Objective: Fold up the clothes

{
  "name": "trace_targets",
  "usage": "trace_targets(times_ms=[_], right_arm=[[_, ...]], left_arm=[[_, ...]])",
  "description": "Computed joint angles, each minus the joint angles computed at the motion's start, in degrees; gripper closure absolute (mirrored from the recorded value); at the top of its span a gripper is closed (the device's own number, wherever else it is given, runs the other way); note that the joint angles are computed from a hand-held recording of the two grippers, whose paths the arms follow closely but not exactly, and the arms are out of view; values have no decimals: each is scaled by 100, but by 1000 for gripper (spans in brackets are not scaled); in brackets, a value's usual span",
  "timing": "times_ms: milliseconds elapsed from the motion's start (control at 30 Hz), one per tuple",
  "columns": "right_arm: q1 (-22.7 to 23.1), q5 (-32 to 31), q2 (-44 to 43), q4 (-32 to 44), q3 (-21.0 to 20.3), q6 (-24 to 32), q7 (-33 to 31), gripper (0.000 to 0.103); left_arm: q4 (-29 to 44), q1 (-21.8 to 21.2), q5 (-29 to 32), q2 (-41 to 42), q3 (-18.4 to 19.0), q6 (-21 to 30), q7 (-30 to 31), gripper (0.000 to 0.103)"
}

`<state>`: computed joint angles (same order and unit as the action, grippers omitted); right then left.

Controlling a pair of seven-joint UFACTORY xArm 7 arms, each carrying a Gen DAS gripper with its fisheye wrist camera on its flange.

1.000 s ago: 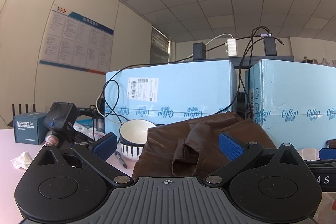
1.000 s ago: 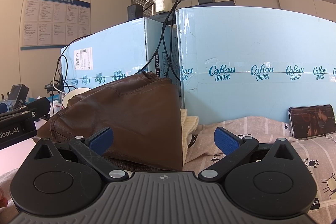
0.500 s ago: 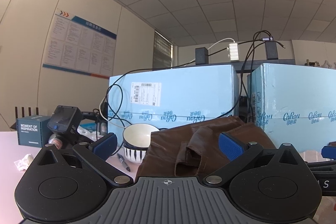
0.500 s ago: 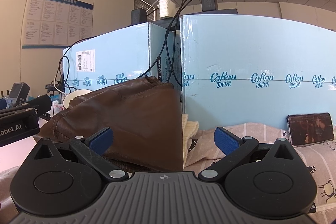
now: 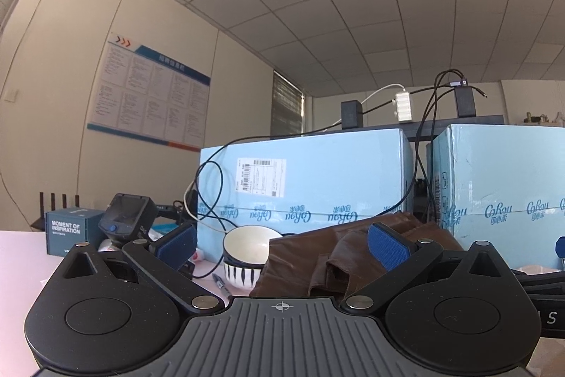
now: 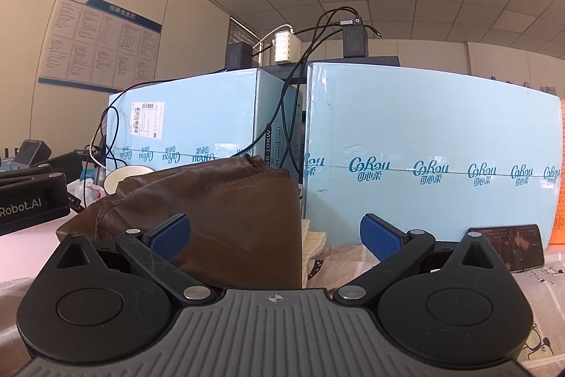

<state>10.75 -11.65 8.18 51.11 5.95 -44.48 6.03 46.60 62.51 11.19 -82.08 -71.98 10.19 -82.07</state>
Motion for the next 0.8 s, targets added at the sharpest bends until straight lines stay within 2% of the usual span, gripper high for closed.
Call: trace_targets(times_ms=[100,233,367,467,633,800], right_arm=[[-71,-138,-17,25,3,111,251,0],[34,247,-47,-34,-1,86,29,0],[18,253,-42,-49,-1,20,104,0],[5,331,-31,-73,-7,-113,193,0],[-62,449,-5,-108,-31,-453,547,0],[-80,473,-15,-108,-48,-513,699,0]], left_arm=[[-7,-4,35,105,-11,-149,88,0],[-6,10,51,206,-24,-332,176,0],[-104,3,-13,38,11,-520,77,0],[-147,-12,-77,-98,55,-454,-46,0],[-201,-163,-150,174,118,-273,-165,0],[-243,-207,-71,181,135,-242,-230,0]])
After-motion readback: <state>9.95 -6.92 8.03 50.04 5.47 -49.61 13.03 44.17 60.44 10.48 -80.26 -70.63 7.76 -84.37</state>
